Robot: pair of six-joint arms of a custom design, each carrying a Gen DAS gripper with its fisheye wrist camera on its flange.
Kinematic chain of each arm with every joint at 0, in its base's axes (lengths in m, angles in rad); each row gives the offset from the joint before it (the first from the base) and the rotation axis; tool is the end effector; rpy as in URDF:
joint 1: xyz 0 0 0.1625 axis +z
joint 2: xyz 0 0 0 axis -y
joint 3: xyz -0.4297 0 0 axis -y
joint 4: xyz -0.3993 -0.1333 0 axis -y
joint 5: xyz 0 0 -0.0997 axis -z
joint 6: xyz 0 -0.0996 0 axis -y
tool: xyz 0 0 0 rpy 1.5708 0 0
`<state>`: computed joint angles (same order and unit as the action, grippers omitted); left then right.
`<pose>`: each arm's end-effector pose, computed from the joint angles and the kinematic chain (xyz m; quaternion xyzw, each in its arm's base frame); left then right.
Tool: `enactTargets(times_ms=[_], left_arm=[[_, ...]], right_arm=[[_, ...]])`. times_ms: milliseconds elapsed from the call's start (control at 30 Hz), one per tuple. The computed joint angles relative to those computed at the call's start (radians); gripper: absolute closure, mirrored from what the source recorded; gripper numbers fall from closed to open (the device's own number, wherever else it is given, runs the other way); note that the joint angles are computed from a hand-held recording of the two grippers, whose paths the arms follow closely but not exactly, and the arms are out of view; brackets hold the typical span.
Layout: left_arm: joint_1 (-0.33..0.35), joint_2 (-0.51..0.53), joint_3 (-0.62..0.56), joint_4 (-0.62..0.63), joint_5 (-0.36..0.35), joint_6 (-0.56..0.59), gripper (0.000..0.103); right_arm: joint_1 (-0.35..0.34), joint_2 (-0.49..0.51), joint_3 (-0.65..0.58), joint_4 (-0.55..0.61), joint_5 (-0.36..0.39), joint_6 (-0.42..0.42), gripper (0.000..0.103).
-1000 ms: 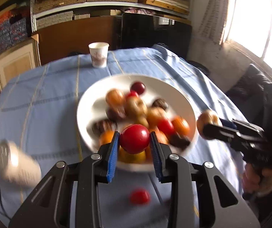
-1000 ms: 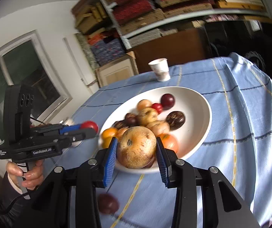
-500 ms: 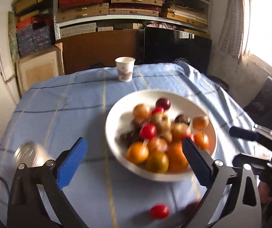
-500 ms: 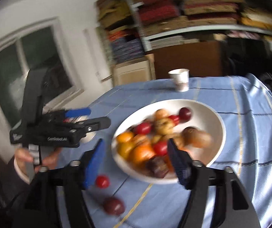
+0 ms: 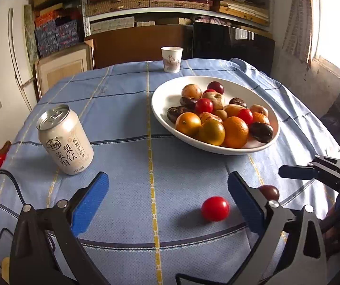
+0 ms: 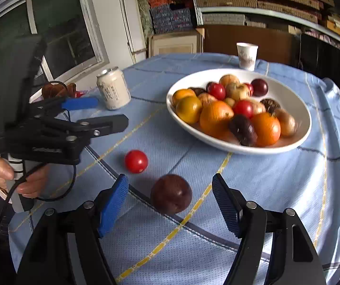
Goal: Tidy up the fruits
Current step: 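Grasp the dark red plum with the right tool and lift it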
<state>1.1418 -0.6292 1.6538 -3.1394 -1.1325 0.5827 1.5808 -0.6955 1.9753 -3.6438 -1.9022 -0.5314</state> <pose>-0.1260 -0.6976 0.0486 0.4045 0.8508 -0.2454 0.2289 0.1067 -0.5805 0.0603 0.1819 -0.8937 0.3289 0.2452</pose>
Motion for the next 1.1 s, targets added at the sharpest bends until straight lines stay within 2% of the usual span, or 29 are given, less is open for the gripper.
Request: enactTargets(times_ms=[167, 533, 1100], left_arm=[[-0.005, -0.001, 0.005, 0.014, 0.008, 0.001, 0.005], [-0.008, -0.001, 0.009, 0.015, 0.019, -0.003, 0.005], [-0.005, 0.003, 0.007, 0.012, 0.034, -0.003, 0.005]], right_arm=[[-0.003, -0.002, -0.007, 0.038, -0.001, 0.017, 0.038], [0.002, 0.006, -0.024, 0.074, -0.021, 0.013, 0.044], [0.003, 0.011, -0.034, 0.092, -0.038, 0.018, 0.064]])
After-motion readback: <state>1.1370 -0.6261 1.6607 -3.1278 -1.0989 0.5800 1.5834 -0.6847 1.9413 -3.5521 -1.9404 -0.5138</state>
